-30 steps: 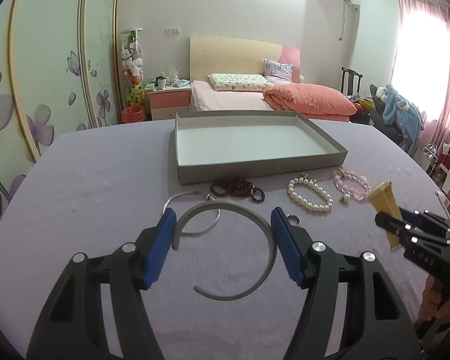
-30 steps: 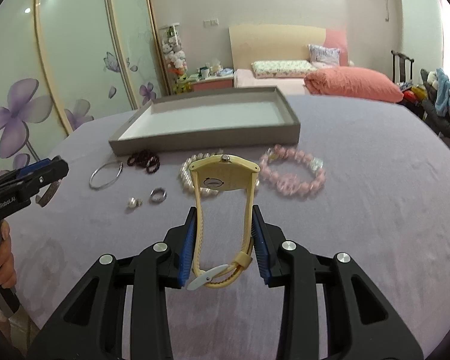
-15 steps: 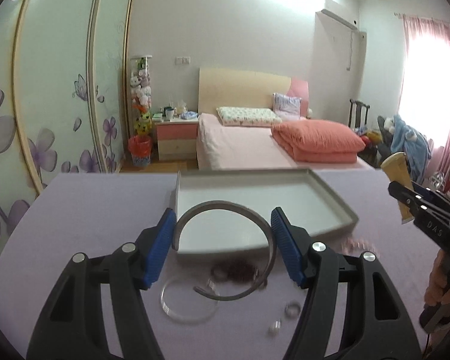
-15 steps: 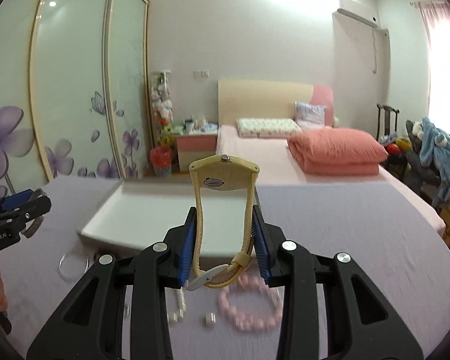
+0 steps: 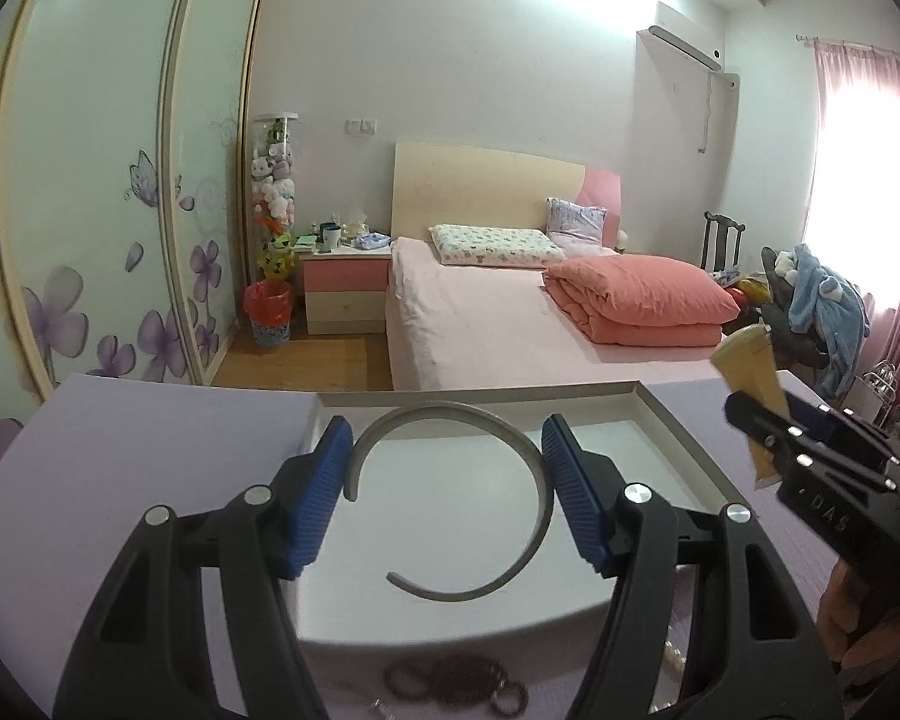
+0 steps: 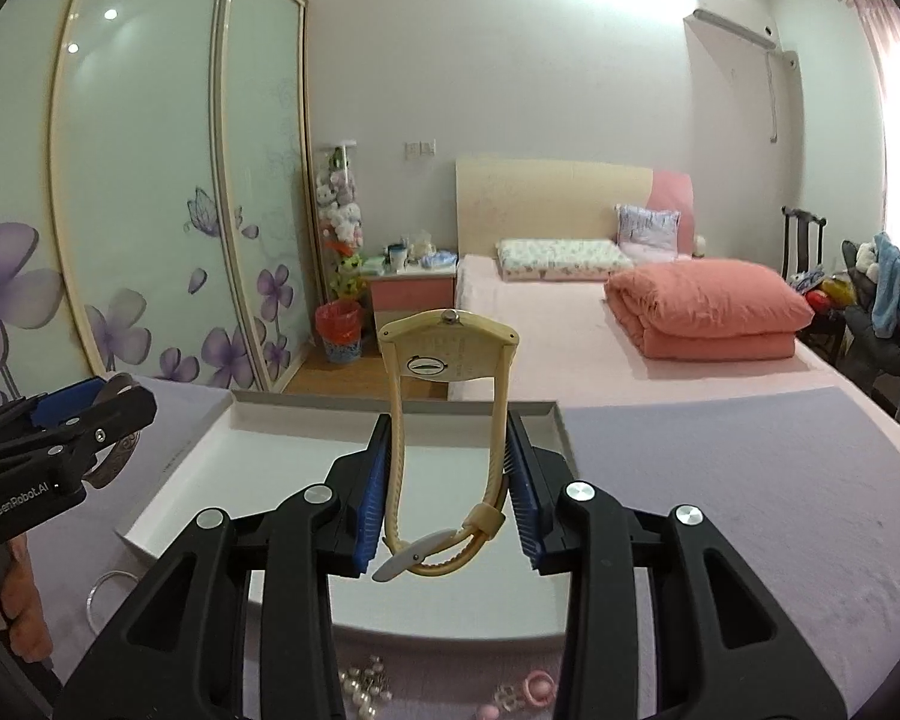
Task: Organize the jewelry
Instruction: 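Carry the bangle and watch into the grey tray and release both, then grasp the pink bead bracelet with the right gripper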
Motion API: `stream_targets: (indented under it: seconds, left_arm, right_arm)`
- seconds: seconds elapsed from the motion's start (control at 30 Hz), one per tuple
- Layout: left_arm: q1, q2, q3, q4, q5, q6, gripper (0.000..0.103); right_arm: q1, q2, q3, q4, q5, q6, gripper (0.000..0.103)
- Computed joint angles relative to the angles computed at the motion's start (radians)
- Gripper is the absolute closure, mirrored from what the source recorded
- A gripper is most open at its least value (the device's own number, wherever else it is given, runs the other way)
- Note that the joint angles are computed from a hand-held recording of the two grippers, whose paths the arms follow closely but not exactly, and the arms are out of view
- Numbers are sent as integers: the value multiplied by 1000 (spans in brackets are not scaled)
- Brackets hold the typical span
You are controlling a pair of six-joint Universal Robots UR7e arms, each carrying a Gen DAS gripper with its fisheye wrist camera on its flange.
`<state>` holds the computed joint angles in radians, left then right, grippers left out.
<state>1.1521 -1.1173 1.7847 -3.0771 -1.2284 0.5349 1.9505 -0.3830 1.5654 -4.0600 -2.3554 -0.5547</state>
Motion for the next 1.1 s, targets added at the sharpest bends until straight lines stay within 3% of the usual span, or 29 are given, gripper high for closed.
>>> stream_targets:
  seconds: [0.37,0.53,0.73,1.1]
  left_arm:
    - [43,116,-113,70,20,-21,39]
    - [49,154,-148,102,44,-29,39]
    - [54,174,-164,126,53,-48,38]
    - [56,163,-153,95,52,-48,38]
  right_arm:
    - [-62,-8,-28,291,3,198,66]
    - [-72,-9,-46,369,-16,237,63]
    - [-71,-7,-49,368,-12,230,47]
    - [-55,-23,-21,316,-6,207,46]
